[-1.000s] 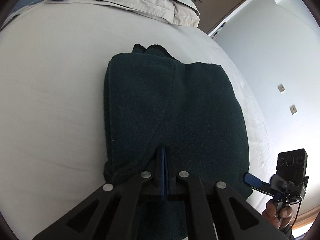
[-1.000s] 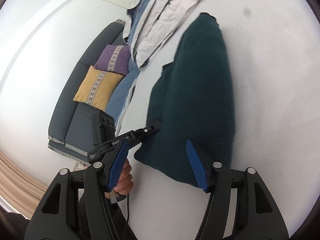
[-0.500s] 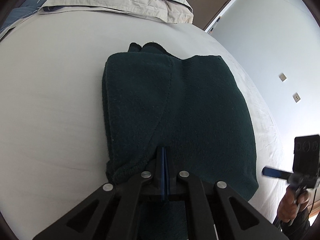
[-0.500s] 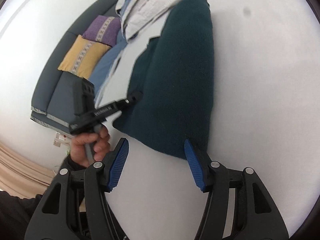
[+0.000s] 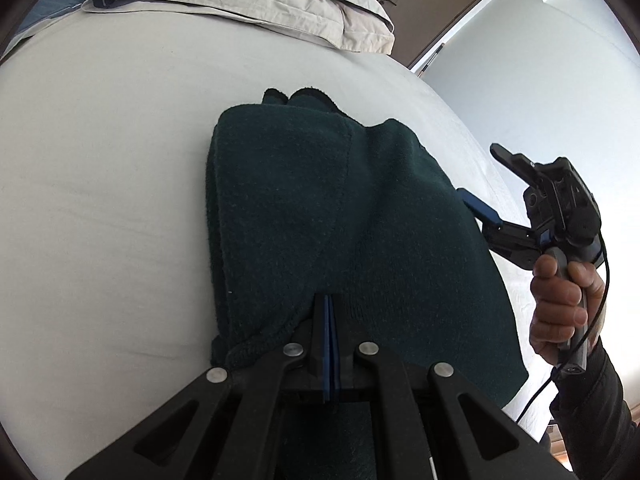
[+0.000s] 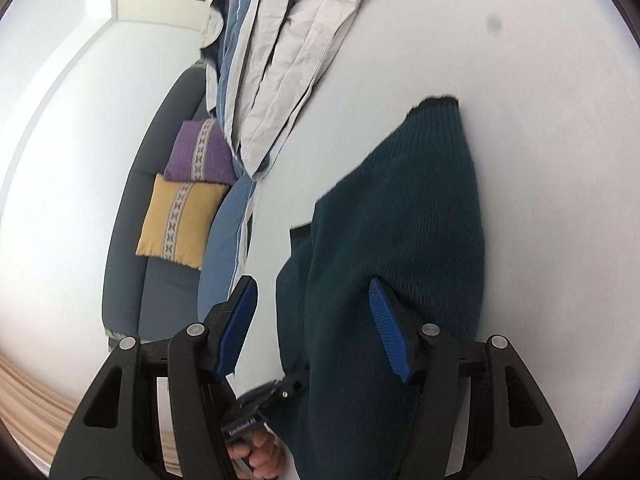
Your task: Fold small clothes
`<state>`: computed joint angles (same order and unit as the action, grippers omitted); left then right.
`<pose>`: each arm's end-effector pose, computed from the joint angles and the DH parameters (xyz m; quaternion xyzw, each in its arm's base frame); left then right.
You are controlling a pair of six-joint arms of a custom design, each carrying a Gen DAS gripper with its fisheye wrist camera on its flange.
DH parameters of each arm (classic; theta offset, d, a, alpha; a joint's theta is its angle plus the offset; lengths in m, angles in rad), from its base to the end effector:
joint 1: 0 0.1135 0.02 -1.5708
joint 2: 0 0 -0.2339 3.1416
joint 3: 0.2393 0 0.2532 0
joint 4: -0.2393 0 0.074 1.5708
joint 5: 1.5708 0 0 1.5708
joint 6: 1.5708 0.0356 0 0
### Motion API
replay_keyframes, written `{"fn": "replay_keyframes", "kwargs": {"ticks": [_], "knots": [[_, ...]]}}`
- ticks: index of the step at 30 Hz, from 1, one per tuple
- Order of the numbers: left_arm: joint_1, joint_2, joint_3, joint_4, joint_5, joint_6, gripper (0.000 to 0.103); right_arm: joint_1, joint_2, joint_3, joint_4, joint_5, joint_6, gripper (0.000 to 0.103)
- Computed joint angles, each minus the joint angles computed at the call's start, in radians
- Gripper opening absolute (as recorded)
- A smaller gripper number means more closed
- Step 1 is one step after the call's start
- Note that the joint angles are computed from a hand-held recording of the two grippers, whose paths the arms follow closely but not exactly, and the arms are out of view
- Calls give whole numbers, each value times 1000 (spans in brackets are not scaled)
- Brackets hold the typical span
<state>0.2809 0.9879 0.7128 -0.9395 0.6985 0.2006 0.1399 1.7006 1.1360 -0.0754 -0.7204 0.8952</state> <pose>0.1789 0.0278 0.2048 0.0235 0.9265 -0.2874 0.2420 0.3641 0.0750 0.2043 0.1613 0.8357 0.4815 0.2091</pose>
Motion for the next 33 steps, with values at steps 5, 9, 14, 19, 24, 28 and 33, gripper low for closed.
{"fn": "replay_keyframes", "kwargs": {"ticks": [5,9,14,19,24,28,33], "knots": [[-7,-24,-2,5,-18,-5,7,30,158,262,-185,42,-83,59],[10,-4,16,-12,-3,21,7,14,288,306,-214,121,-124,25],[8,-13,11,-6,-5,21,7,-52,219,74,81,44,-20,0],[12,-8,7,3,0,21,7,-8,78,79,-3,92,-84,31],[-14,-24,-9,31,-19,-6,7,149,-18,187,-287,84,-263,58],[-42,-47,-21,50,-51,-24,7,205,-169,-47,-222,132,-315,56],[-70,-79,-32,62,-89,-40,7,212,-397,-245,-169,173,-302,57]]}}
